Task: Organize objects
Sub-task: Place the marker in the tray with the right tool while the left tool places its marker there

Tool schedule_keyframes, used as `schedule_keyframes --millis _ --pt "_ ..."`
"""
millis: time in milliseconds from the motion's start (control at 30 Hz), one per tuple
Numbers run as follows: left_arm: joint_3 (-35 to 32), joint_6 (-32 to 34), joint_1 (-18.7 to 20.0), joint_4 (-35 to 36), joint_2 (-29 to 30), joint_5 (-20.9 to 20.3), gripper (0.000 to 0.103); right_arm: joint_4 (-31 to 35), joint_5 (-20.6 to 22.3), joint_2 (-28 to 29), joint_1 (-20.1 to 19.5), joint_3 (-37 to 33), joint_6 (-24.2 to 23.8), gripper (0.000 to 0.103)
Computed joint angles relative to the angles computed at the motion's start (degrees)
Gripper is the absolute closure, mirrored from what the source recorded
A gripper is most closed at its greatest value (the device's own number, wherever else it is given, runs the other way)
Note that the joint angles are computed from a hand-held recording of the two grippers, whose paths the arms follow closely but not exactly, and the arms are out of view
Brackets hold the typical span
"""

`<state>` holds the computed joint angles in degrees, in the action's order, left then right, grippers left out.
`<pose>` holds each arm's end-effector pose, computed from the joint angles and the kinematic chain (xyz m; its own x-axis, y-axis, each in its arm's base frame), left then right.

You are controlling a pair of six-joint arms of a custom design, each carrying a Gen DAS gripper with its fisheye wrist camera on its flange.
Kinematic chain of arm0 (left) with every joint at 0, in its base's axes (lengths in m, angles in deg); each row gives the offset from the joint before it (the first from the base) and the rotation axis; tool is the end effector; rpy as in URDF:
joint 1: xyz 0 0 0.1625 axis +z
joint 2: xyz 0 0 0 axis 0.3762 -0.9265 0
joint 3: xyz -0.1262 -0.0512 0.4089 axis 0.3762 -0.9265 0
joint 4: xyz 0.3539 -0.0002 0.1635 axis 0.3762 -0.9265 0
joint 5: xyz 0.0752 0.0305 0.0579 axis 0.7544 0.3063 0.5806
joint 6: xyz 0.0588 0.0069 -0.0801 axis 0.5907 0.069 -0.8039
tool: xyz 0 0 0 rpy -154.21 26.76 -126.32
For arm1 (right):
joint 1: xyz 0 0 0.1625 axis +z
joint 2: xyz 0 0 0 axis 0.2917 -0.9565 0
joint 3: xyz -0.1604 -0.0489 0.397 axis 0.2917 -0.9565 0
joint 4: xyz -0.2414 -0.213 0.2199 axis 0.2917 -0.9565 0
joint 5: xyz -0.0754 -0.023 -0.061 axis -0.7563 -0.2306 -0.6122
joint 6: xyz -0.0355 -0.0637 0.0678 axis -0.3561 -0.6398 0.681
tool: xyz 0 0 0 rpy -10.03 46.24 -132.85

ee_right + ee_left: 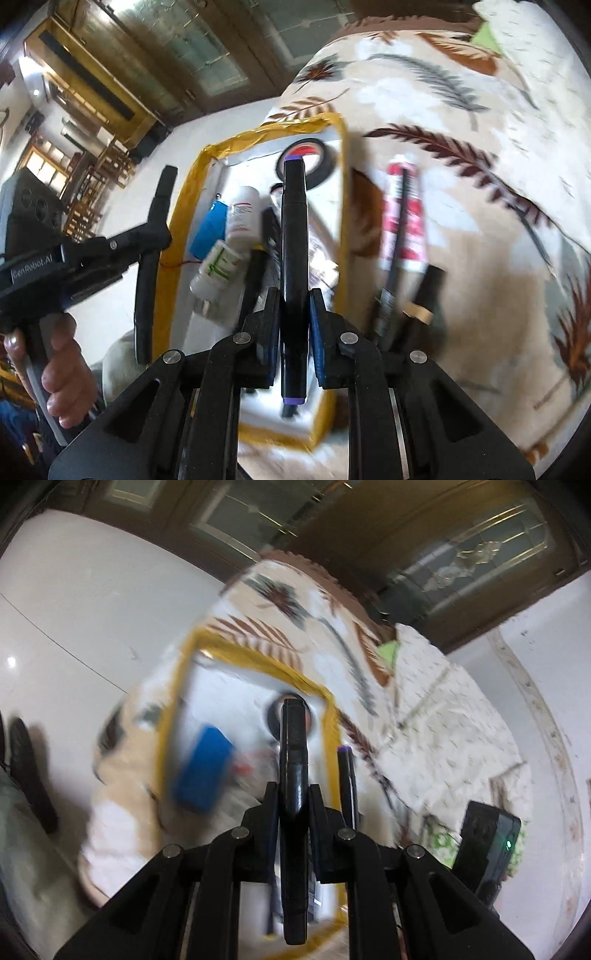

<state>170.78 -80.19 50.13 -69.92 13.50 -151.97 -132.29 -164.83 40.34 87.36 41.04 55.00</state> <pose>-0.0486 -0.6944 0.3094 -0.9852 -0.1339 -0.1069 -0.0506 0.8234 -0.5652 0.2929 -0.7149 0.0290 -0.8845 -0.3596 0.2972 -0.4203 0.8907 -0.1731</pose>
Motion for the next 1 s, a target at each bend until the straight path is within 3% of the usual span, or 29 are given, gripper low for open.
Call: schedule_keyframes --millis 267,367,700,1000 --pt "-12.2 2.8 2.6 7.8 5.9 1.6 0.090 0.5 -5.4 5.0 0.8 -6.2 -1.4 0.089" --pt "-15.6 2.2 3.3 10.0 8.0 1.9 0.090 -2.0 -9.2 5.7 1.4 -6.4 -5.0 0.089" --pt "-16.7 3.8 2.8 17.2 9.1 7.4 0.090 0.1 -8.6 6.4 1.7 -6.4 -7.8 0.089" --pt "-21.6 6.1 2.4 25.8 10.9 5.3 0.090 0.8 -9.3 7.3 1.6 -8.2 -7.1 0.089"
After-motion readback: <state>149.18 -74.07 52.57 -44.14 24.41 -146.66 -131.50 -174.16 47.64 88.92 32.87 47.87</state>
